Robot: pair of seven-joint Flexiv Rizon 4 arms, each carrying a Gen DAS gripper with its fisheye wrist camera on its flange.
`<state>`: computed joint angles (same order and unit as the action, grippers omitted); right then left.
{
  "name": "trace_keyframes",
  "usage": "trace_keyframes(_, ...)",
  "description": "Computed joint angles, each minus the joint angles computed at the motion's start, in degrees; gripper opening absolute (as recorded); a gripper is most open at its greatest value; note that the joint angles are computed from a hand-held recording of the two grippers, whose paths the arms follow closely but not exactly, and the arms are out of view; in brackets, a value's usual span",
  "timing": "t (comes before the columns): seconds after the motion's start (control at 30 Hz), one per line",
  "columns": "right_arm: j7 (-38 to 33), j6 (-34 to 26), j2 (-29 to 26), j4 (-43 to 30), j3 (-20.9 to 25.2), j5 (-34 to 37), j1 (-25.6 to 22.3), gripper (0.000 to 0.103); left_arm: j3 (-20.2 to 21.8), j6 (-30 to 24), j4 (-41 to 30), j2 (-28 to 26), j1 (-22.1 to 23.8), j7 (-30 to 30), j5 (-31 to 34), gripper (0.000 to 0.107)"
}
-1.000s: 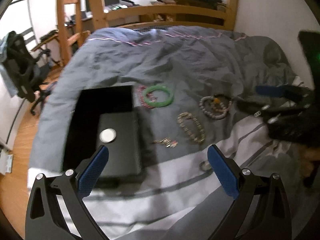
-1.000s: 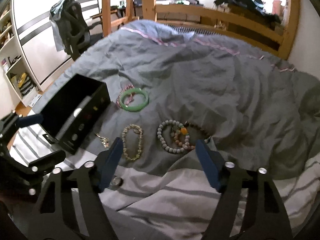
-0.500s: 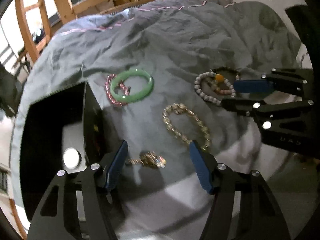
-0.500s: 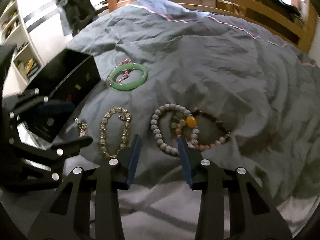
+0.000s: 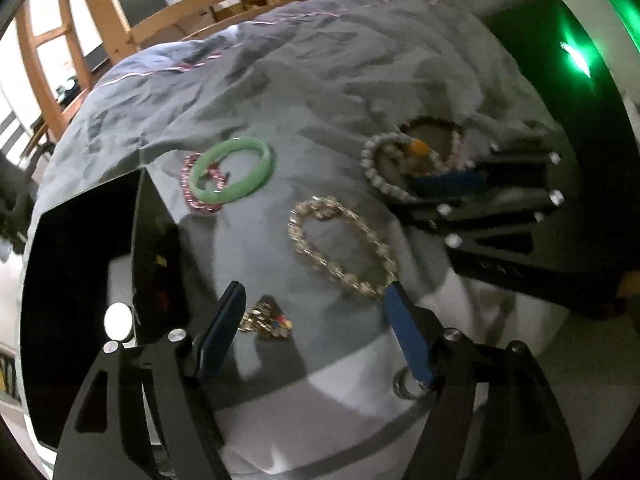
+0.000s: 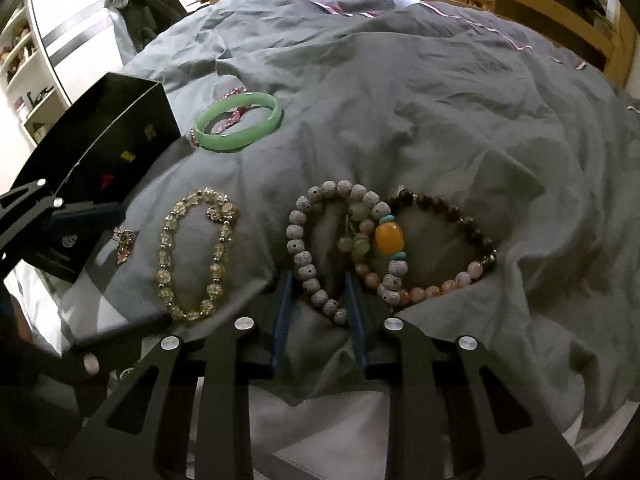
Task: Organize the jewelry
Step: 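Move left tool to the gold charm while right tool moves to the white bead bracelet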
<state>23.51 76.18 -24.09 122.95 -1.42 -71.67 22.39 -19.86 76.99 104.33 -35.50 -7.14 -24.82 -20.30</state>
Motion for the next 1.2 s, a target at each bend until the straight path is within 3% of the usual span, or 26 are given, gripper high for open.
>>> trace_keyframes(0.07, -0.02, -0.83, 0.09, -0.05, 0.14, 0.25, 0.3, 0.025, -0.09, 0.54, -0.5, -0.25, 0.2, -1.46, -1.09, 0.06)
trace_keyframes(0.2, 2.21, -0.43, 0.37, 0.4, -0.08, -1.48, 0.26, 0.025, -2.05, 1.5, -0.12, -0.02, 2.33, -2.31, -3.12, 0.058)
trace_keyframes(0.3, 3.26, -0.38, 0.29, 0.38, 0.13, -2.35, -0.13, 0.025, -7.01, -3.65, 1.74, 1.73, 6.81, 2.27, -6.15, 0.07)
trace_keyframes(0.37, 3.78, -0.38, 0.26, 0.35, 0.26, -2.88, -0.34, 0.025, -9.81, -5.89, 3.17, 2.67, 8.7, 6.77, -9.16, 0.07)
trace_keyframes(0.5, 4.99, 0.22, 0.17, 0.32, 0.38, -4.08, -0.87, 0.025, -0.24, -12.1, -1.36, 1.4, 0.86, 2.34, -5.26, 0.068)
trace_keyframes(0.57, 5.07, 0.03, 0.23, 0.36, 0.61, -4.21, -1.05, 0.025, 3.38, -13.14, -3.73, -0.07, -1.92, -1.18, -4.06, 0.055)
trace_keyframes(0.7, 5.25, -0.21, 0.25, 0.37, 0.88, -4.51, -1.3, 0.025, 4.5, -4.35, -3.29, -1.48, -3.0, -6.3, -4.97, 0.053)
trace_keyframes(0.8, 5.32, -0.23, 0.21, 0.31, 1.01, -4.64, -1.45, 0.025, 2.4, -6.03, -3.65, -1.99, -0.24, -7.85, -6.75, 0.05)
trace_keyframes(1.0, 4.99, -0.41, 0.2, 0.27, 1.21, -4.43, -1.53, 0.025, 2.26, -6.18, -2.91, -1.6, 0.17, -8.72, -5.93, 0.049)
trace_keyframes(1.2, 3.74, -2.06, 0.22, 0.09, 1.32, -3.37, -0.87, 0.025, -1.44, -1.03, -0.97, -1.42, 3.45, -8.65, -9.45, 0.027)
